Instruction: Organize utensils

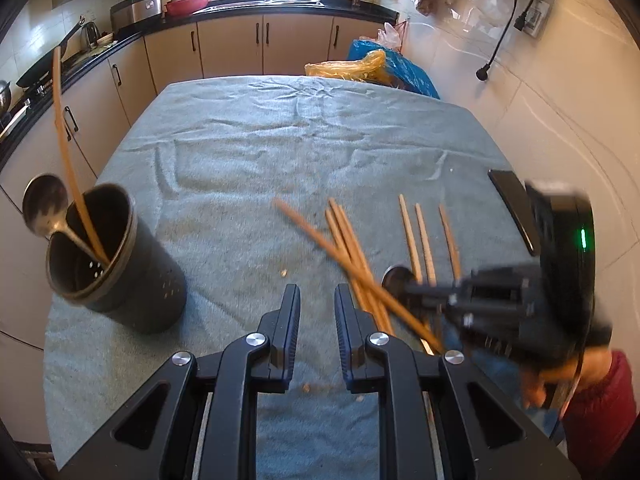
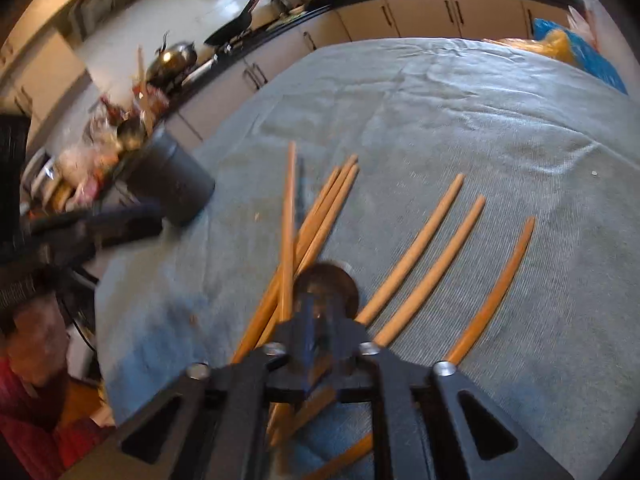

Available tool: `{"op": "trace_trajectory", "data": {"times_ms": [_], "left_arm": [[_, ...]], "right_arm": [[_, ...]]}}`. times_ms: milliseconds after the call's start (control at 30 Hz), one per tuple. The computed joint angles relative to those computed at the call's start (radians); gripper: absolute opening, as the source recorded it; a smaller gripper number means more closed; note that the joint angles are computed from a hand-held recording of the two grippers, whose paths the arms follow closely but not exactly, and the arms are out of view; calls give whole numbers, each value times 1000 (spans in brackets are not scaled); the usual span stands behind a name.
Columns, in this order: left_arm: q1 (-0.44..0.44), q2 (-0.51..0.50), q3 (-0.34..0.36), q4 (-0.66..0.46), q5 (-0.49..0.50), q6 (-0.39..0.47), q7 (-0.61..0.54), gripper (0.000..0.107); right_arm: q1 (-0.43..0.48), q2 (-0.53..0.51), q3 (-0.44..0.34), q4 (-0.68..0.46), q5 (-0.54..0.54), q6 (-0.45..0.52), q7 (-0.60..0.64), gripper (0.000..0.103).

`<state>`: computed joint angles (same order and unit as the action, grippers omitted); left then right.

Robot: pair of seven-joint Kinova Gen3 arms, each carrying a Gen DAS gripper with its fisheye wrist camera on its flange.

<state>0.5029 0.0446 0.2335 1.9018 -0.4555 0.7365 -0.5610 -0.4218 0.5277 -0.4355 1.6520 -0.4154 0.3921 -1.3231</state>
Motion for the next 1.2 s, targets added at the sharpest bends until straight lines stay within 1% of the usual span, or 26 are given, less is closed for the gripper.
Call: {"op": "trace_trajectory", "data": {"times_ms": [67,100,167,200,233,300,367,400,467,500,567,600,633,667,733,767,800,833,867,933,1000,1033,1067,1100,1133,1200], "left_arm": [[-2,13,-3,-16,1,5,-1,17],[-3,17,-5,-20,1,5,1,17],[-9,32,-13,-30,23,4,-8,18],[-12,44,-18,-40,37,8,-15,19],[-15,56,-24,-47,48,10,-18,20],[-5,86,-55,-68,69,20,-18,21],[-66,123,-38,-88,139,7,-49,21],[-87,133,-38,-93,180,-5,-72,22],[-83,170,-84,-119,231,-1,-77,22],[-84,181,-93,-127,246,-2,-81,22],[-103,210,-100,-148,286,-7,-94,22],[-92,227,-111,-167,284,5,-94,22],[-78,245,-122,-188,269,24,-80,22],[-66,259,-135,-204,262,36,-67,22],[-77,279,-133,-217,279,28,-78,22],[-66,284,-141,-222,271,26,-73,22],[-57,287,-147,-225,258,25,-70,21],[-57,288,-146,-223,257,17,-79,17],[-56,287,-145,-218,257,10,-87,15],[-28,283,-157,-214,223,16,-71,13],[-28,272,-150,-196,221,1,-86,6],[-26,263,-147,-186,220,-4,-90,7],[-17,255,-151,-177,206,-8,-83,6],[-8,243,-151,-162,191,-23,-79,6],[-11,234,-146,-153,191,-31,-88,6],[-5,206,-142,-131,176,-45,-88,6]], "right_arm": [[-26,-18,21,22,13,-22,-24,1],[-16,-28,8,40,8,-44,-22,1],[33,-46,-38,75,-26,-81,-3,2],[47,-55,-48,88,-31,-87,-5,2],[79,-61,-77,99,-50,-96,9,2],[132,-74,-127,128,-78,-127,36,2],[149,-86,-140,139,-88,-139,38,2],[171,-91,-160,151,-103,-152,43,2],[219,-98,-200,171,-122,-165,41,3],[222,-110,-193,182,-117,-168,15,4],[255,-122,-215,196,-116,-173,-18,7],[257,-130,-205,199,-113,-168,-49,13],[241,-141,-178,198,-94,-157,-90,18],[211,-155,-131,196,-77,-144,-130,20],[175,-169,-73,186,-43,-120,-212,25],[143,-174,-26,175,-30,-102,-252,27],[107,-177,20,165,-16,-89,-293,30],[71,-181,66,156,3,-77,-334,32],[32,-179,113,141,21,-59,-374,32],[-50,-167,205,99,81,-7,-456,33],[-138,-141,298,40,150,52,-537,33],[-184,-122,344,0,191,92,-576,33],[-211,-112,373,-21,231,122,-613,33],[-225,-101,384,-41,260,140,-643,33],[-222,-86,376,-67,282,163,-658,33],[-249,-44,385,-141,360,243,-718,33]]}}
